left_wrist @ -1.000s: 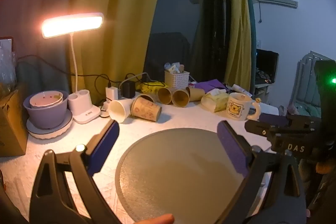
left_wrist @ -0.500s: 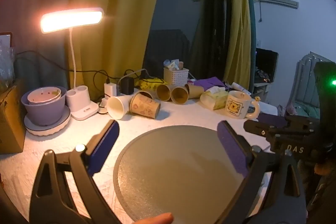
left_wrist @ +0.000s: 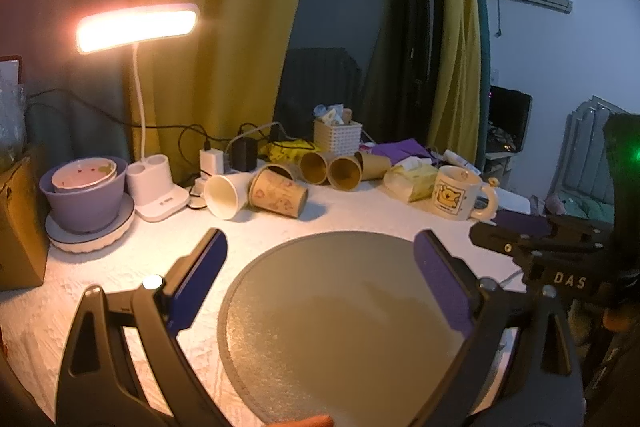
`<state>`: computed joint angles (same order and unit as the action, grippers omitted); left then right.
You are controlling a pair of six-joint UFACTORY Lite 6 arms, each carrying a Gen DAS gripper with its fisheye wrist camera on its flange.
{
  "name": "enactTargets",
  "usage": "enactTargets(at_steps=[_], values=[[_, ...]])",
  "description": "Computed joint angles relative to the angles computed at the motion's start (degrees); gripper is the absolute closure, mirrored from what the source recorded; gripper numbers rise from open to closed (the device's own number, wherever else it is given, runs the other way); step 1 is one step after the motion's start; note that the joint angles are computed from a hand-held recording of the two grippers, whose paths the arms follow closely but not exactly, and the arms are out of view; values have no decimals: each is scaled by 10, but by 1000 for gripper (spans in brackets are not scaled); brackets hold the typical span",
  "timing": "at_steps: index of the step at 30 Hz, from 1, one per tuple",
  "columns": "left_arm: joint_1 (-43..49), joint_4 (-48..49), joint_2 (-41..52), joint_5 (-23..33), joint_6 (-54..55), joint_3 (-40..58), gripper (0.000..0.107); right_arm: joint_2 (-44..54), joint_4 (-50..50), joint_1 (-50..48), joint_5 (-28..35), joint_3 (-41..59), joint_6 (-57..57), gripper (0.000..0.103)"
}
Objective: Flip cup upright
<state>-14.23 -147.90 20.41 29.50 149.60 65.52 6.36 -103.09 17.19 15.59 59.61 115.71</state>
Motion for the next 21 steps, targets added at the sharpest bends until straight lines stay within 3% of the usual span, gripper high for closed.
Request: enactTargets(at_steps=[21], values=[[12, 26, 3, -2, -28, 13, 12, -2, -2, 3, 2, -2, 3, 50]])
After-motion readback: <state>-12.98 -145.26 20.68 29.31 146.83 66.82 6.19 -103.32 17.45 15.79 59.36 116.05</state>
